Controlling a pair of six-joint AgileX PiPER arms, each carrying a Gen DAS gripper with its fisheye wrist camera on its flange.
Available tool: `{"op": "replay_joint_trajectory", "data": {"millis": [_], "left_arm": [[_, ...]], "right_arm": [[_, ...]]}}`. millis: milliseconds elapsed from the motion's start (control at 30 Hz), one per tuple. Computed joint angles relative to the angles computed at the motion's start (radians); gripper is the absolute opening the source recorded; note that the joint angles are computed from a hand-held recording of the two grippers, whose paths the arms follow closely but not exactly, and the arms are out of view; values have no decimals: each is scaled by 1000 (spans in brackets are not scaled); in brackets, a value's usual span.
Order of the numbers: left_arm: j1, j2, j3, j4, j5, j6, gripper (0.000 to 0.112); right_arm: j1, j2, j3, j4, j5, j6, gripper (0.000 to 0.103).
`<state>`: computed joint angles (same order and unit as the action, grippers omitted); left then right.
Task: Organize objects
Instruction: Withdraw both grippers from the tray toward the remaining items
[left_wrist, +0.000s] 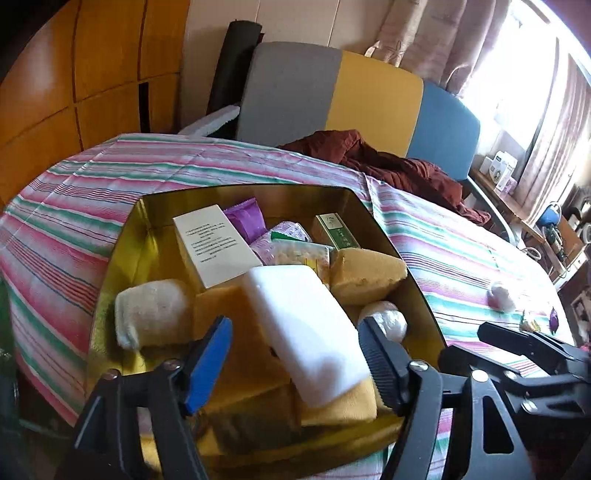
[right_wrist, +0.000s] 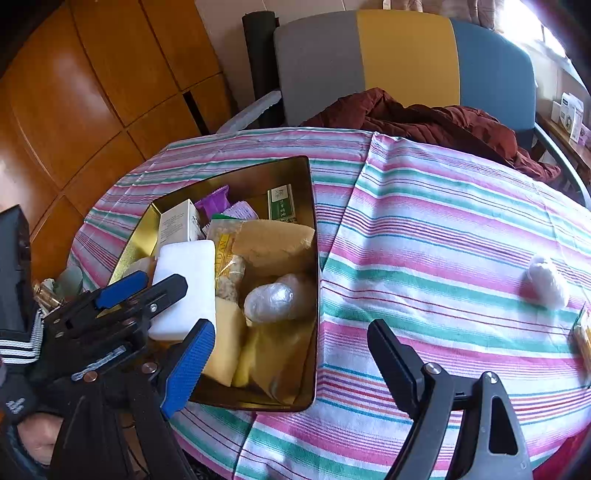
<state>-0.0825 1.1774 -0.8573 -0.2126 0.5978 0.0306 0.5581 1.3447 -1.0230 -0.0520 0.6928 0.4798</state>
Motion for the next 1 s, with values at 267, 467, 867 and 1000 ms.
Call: {"op": "replay_joint_trajectory", "data": {"millis": [267, 467, 867, 1000], "left_arm": [[10, -143, 55, 94, 41, -95, 79], [-3, -199, 65, 146, 72, -137, 81], [-198, -262, 38, 328, 106, -295, 83], [-257, -260, 32, 365, 119, -338, 83]], "right_arm": [[5, -23, 33, -4, -19, 16, 86], [38, -45, 43, -75, -12, 73, 86], [68, -88, 67, -156, 25, 139, 86], [43, -109, 86, -152, 35, 131, 86]]}}
